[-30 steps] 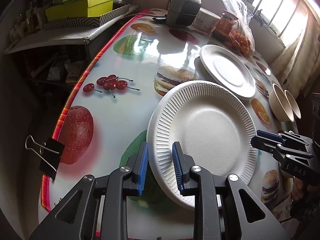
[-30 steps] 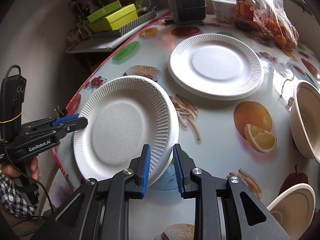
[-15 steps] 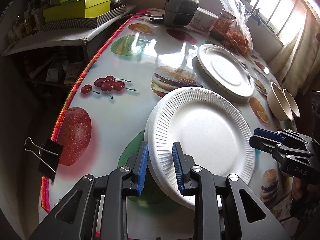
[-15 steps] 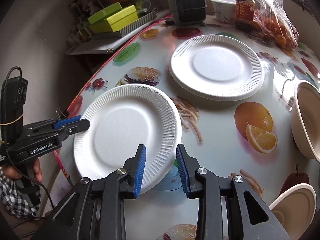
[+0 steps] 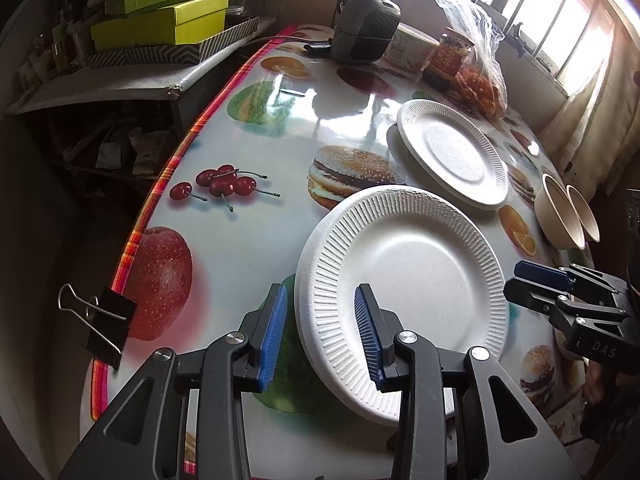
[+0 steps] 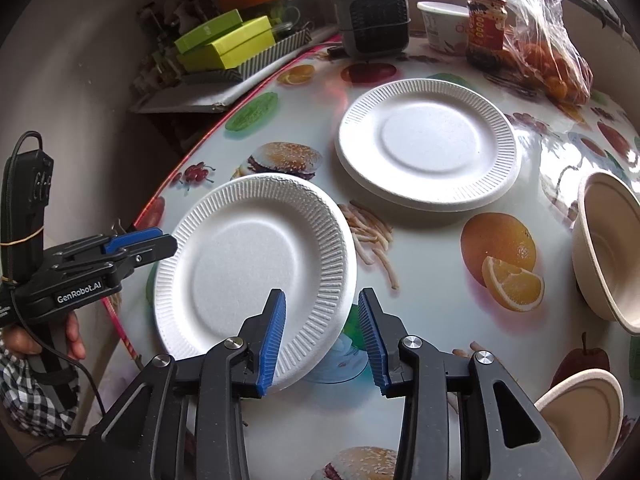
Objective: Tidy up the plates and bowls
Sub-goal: 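Open both grippers and pull them back from the stacked plates, then move both grippers to the next white plate and close them on its rim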
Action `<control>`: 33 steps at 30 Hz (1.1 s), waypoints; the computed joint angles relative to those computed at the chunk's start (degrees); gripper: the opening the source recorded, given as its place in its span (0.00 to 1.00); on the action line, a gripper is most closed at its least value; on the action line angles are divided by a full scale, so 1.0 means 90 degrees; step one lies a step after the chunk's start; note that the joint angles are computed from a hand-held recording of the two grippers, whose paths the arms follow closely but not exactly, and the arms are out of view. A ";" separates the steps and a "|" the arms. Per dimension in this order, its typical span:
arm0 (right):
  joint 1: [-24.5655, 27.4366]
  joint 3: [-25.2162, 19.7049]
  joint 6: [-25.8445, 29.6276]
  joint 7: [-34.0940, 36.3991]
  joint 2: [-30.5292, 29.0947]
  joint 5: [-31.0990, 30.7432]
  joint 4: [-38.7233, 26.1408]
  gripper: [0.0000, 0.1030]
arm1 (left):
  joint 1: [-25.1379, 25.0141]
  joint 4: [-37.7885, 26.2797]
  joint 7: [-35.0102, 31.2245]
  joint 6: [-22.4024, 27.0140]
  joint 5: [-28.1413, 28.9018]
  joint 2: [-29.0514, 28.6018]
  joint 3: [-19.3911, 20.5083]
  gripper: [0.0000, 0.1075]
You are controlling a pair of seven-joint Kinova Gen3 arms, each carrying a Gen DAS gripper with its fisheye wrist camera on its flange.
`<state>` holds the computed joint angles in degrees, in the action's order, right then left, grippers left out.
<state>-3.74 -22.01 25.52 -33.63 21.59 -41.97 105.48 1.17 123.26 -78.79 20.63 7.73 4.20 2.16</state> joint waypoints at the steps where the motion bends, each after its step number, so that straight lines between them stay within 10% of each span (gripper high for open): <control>1: 0.0049 -0.0036 -0.0007 0.0053 -0.0031 -0.0047 0.0012 0.40 | 0.0022 -0.0020 0.0076 0.0020 -0.0082 -0.0023 -0.0019 0.34; 14: 0.0384 0.0225 -0.0012 0.0914 -0.0498 -0.1131 -0.0197 0.46 | -0.0030 -0.0883 -0.0337 0.0312 0.0077 0.0005 0.0054 0.38; 33: -0.0235 0.1056 0.0731 -0.1688 0.0763 0.1530 -0.2660 0.46 | 0.0213 -0.2887 -0.0347 0.1027 -0.0073 0.1480 0.0137 0.38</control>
<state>-5.85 -12.51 32.10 -48.82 28.46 -28.20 81.54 3.08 97.28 -81.92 29.87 7.08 17.53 3.40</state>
